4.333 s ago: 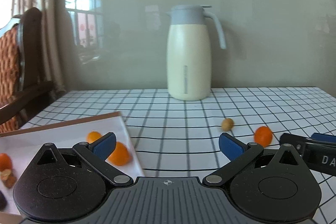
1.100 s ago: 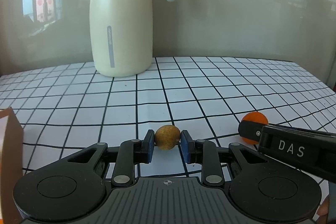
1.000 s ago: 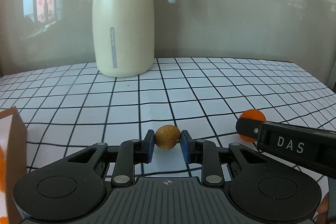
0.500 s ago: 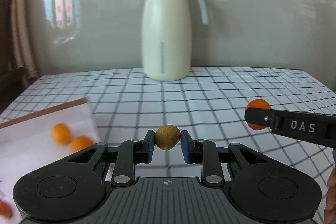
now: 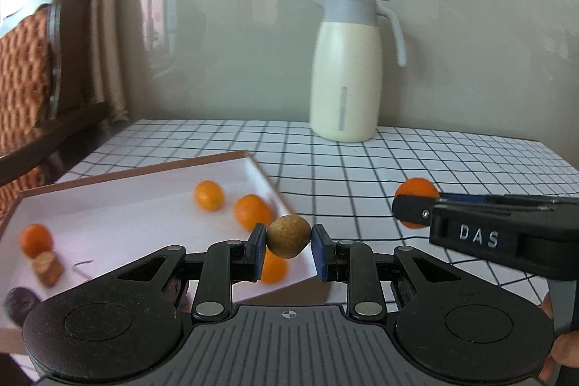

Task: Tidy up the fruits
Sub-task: 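Carry the brown fruit and kumquat over the box with both tools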

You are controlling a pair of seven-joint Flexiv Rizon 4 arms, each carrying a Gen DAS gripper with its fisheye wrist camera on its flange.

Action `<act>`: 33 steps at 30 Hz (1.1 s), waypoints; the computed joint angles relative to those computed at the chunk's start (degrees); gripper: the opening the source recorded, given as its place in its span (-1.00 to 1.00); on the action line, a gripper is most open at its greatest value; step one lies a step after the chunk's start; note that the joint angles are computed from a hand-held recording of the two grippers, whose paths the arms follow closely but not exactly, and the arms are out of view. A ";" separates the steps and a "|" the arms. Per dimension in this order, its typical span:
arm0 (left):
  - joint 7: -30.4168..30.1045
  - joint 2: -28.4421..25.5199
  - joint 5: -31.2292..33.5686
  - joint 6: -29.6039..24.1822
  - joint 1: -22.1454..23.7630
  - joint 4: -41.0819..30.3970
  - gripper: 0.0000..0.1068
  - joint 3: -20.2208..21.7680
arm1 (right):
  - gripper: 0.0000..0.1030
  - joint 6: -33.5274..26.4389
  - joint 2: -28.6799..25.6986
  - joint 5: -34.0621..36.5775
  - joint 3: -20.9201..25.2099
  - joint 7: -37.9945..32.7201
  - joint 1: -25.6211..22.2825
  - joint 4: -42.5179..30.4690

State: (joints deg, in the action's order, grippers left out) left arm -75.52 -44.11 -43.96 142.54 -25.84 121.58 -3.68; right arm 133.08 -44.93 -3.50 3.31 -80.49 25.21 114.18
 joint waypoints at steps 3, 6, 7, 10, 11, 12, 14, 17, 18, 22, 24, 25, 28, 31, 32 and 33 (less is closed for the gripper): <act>-1.86 1.14 -0.18 2.08 0.19 3.13 -0.49 0.24 | -0.50 0.83 0.40 -0.12 0.35 -0.71 0.79 0.63; -3.94 2.34 -0.42 4.22 0.67 6.39 -0.49 0.44 | -0.50 1.23 0.59 -0.63 0.99 -1.05 1.46 1.00; -4.67 2.67 -0.47 4.86 0.92 7.28 -0.49 0.51 | -0.50 1.31 0.58 -0.83 1.09 -1.33 1.79 1.10; -6.75 3.56 -0.59 6.60 1.67 9.76 -0.49 0.68 | -0.50 1.38 0.45 -1.74 1.47 -2.14 2.78 0.94; -7.38 3.79 -0.51 7.05 1.95 10.42 -0.49 0.73 | -0.50 1.47 0.45 -1.66 1.38 -2.70 3.44 0.95; -8.05 4.01 -0.23 7.50 2.37 11.12 -0.49 0.84 | -0.50 1.53 0.36 -1.83 1.39 -3.21 3.92 0.84; -9.06 4.30 0.03 8.23 3.04 12.26 -0.49 1.10 | -0.50 1.67 0.20 -2.20 1.68 -3.93 4.66 0.69; -10.57 4.55 0.52 9.02 4.18 13.72 -0.49 1.45 | -0.51 1.67 0.18 -2.87 2.18 -4.55 5.29 0.61; -11.20 4.64 0.80 9.17 4.70 14.08 -0.49 1.56 | -0.50 1.78 0.18 -3.06 2.33 -4.68 5.37 0.62; -13.03 4.75 1.39 9.91 6.13 15.06 -0.49 2.04 | -0.50 1.97 0.01 -4.58 3.14 -4.48 5.08 0.13; -13.83 4.78 1.56 10.07 6.67 15.42 -0.49 2.12 | -0.50 2.37 0.00 -4.95 3.38 -4.42 5.11 0.01; -14.16 4.82 1.68 10.07 6.95 15.52 -0.49 2.18 | -0.50 2.64 -0.08 -5.46 3.70 -4.12 4.84 -0.16; -14.58 4.78 1.52 10.26 7.24 15.56 -0.49 2.36 | -0.50 3.51 -0.18 -6.32 4.16 -3.57 4.67 -0.46; -14.41 4.70 1.42 10.32 7.49 15.42 -0.49 2.56 | -0.50 4.53 -0.40 -7.08 4.48 -3.05 4.65 -0.82; -14.44 4.73 1.39 10.33 7.60 15.43 -0.49 2.58 | -0.50 4.77 -0.47 -7.37 4.54 -2.89 4.65 -1.00; -14.54 4.75 1.44 10.34 7.77 15.40 -0.49 2.61 | -0.50 4.91 -0.53 -7.63 4.57 -2.72 4.66 -1.19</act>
